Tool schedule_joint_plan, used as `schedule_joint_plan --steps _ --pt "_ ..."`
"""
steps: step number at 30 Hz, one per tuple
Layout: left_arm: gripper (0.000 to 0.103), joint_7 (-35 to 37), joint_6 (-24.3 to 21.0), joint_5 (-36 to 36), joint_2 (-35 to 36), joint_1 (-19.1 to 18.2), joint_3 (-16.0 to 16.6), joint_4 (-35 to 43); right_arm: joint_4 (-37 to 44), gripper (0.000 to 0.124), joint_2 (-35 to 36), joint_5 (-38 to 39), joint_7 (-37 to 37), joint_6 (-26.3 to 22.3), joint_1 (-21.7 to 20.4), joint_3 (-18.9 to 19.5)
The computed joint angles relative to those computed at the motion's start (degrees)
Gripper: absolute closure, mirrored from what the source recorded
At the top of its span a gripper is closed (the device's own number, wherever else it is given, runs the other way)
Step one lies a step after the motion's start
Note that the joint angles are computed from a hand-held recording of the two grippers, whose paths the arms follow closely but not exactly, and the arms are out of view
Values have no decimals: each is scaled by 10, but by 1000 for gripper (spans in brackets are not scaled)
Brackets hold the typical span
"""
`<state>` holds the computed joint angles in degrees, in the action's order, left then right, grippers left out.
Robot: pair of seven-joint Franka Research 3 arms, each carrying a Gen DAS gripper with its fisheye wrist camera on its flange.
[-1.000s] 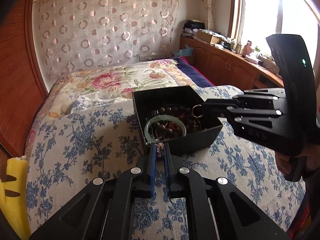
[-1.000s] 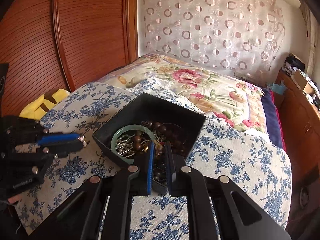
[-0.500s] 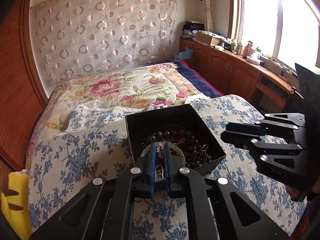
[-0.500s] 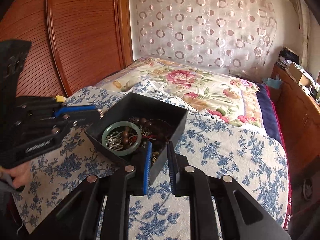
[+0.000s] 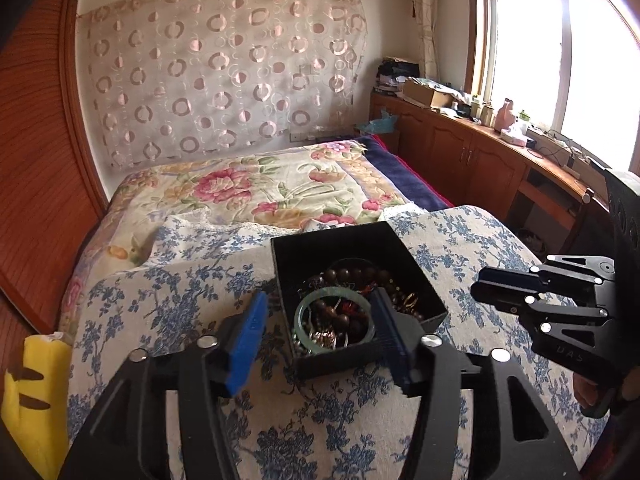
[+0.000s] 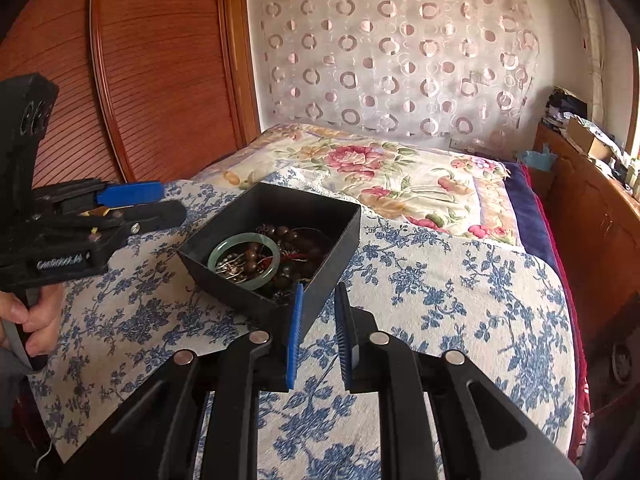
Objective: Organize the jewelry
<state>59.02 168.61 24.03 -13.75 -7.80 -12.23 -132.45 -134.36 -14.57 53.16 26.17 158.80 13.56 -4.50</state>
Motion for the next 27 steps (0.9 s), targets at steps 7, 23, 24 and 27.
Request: schedule_joint_plan --steps 7,23,24,27 --pt "15 -72 16 53 -97 47 -43 -74 -53 75 -69 26 6 44 23 -3" --pt "7 -176 -49 77 -253 54 -79 -169 -207 23 -248 -22 119 169 53 -21" --pt "7 -178 -50 77 -256 51 -75 -171 -208 23 -249 -28 129 171 54 -22" --pt "7 -182 -67 76 -262 45 -72 -171 -216 23 -256 -49 152 181 52 -21"
